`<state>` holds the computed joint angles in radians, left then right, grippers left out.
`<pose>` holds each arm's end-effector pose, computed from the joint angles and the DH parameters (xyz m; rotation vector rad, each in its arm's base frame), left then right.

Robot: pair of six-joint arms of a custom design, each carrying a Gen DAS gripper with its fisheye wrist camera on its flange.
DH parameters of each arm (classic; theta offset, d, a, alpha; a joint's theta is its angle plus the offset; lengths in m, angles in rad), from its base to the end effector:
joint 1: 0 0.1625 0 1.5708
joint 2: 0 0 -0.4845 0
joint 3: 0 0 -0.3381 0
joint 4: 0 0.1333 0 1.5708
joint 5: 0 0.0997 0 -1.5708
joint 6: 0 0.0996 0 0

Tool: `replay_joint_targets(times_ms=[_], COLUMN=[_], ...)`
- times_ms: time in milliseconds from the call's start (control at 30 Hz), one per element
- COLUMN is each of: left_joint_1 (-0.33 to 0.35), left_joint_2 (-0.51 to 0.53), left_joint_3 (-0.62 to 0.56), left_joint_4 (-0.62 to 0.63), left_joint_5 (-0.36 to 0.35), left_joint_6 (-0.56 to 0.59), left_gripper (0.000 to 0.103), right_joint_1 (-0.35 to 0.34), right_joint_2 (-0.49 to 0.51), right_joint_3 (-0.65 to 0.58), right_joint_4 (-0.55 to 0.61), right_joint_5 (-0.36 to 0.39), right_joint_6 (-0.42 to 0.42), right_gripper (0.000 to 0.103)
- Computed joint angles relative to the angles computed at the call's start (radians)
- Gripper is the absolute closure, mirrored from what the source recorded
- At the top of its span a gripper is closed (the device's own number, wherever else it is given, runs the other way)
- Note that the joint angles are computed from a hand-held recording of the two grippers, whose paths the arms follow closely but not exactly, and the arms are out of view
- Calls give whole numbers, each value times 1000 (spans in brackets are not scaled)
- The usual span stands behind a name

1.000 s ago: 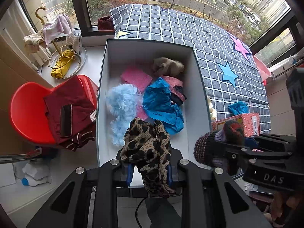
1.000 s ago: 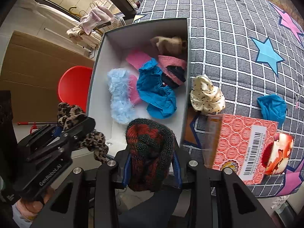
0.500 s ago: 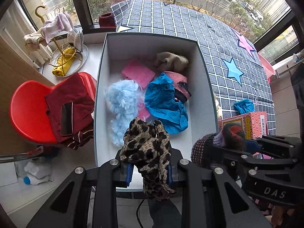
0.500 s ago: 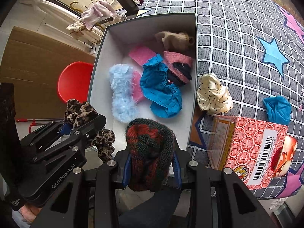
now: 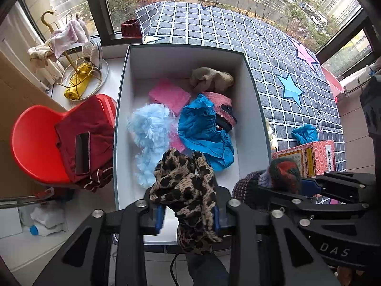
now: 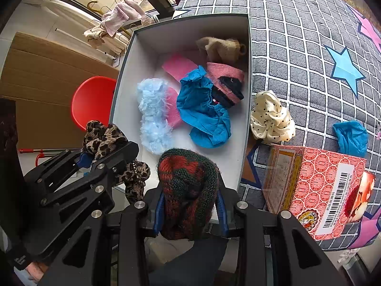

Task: Organize soft objects
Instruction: 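Open both grippers to drop the scrunchie and sock into the box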

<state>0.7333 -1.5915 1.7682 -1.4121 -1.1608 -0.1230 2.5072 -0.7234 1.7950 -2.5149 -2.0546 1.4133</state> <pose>-0.1716 -0.3875 0.4684 1.0040 2.4256 0.1419 0.5450 -0.2931 0.0862 -0.6151 -2.7163 0.5654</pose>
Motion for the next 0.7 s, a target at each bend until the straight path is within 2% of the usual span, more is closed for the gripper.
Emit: replay_joint_targets(times_ms=[100, 167, 233, 300, 367, 400, 533, 633, 700], left_joint_1=[0, 10, 21, 33, 43, 46, 55, 84, 100], left_joint_2=[-2, 0, 4, 8, 11, 14, 15, 20, 27], left_joint_3=[4, -1, -10, -19, -26, -31, -40, -68, -90], left_joint_4=[-4, -3, -1, -5, -1, 4, 0, -21, -36], left_joint_5=[18, 16, 15, 26, 19, 19, -7, -77, -133], left_joint_6=[4, 2, -6, -19, -27, -35, -57, -66, -66], left_gripper=[55, 46, 30, 18, 15, 12, 12, 11, 11], right_joint_1=[-1, 1, 4, 7, 10, 12, 25, 34, 40], right_joint_2=[2, -1, -6, -12, -19, -21, -21, -29, -48], right_joint_3=[0, 1, 6, 4, 13, 12, -24, -60, -39], right_joint_4=[-4, 4, -1, 18, 4, 7, 70, 180, 153], right_joint_5=[-1, -9, -17, -27, -34, -39, -67, -104, -125], right_joint_6=[-1, 9, 14, 25, 30, 33, 33, 75, 91], right_gripper=[64, 57, 52, 43, 25, 22, 20, 1, 1])
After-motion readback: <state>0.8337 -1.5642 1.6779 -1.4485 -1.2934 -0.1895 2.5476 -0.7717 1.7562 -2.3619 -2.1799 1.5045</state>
